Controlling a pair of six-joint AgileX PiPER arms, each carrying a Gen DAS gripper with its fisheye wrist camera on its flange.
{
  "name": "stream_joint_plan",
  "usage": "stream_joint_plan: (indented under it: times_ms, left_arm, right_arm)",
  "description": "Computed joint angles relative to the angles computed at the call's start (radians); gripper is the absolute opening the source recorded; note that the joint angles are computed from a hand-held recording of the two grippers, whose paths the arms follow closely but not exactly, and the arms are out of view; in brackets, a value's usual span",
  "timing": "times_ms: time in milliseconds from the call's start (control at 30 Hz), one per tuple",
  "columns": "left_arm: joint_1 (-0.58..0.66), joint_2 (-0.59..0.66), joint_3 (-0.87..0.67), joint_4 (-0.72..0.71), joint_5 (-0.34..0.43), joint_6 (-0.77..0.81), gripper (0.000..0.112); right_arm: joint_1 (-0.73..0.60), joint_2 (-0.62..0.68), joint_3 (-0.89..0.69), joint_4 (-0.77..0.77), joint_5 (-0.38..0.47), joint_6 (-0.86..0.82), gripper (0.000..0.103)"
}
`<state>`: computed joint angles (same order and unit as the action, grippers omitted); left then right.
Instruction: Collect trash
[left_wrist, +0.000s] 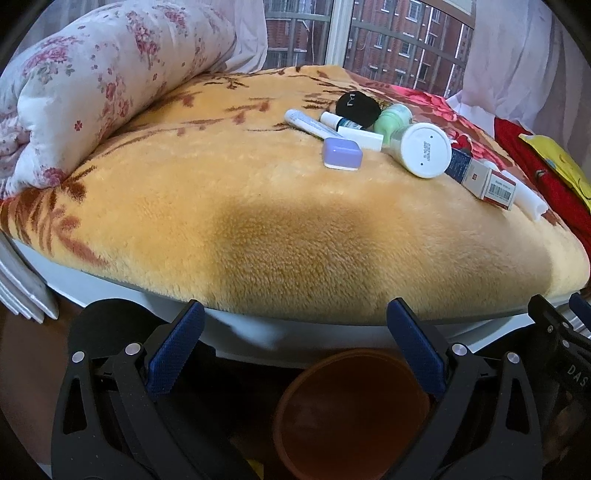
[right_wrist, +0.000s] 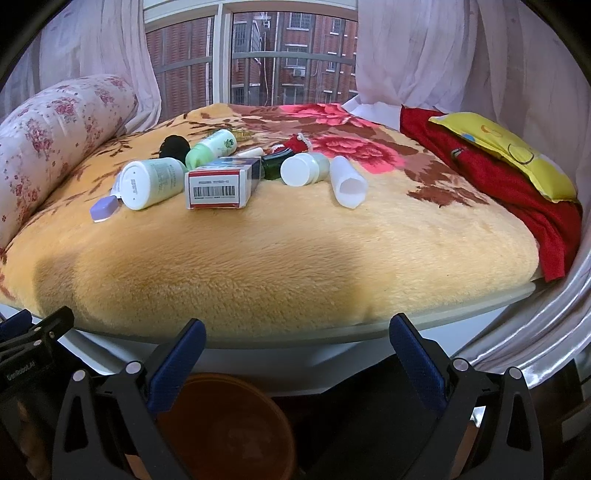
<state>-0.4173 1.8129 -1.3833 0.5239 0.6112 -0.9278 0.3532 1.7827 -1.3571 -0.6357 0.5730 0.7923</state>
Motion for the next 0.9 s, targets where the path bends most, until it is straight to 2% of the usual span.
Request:
stream_joint_plan:
  times_ms: [900]
  left_arm:
    - [0.015, 0.01, -0.017, -0.038, 0.01, 0.037, 0.096]
  right_arm:
    - [-0.002, 0.003, -0.031, 0.017, 0.023, -0.039, 0.098]
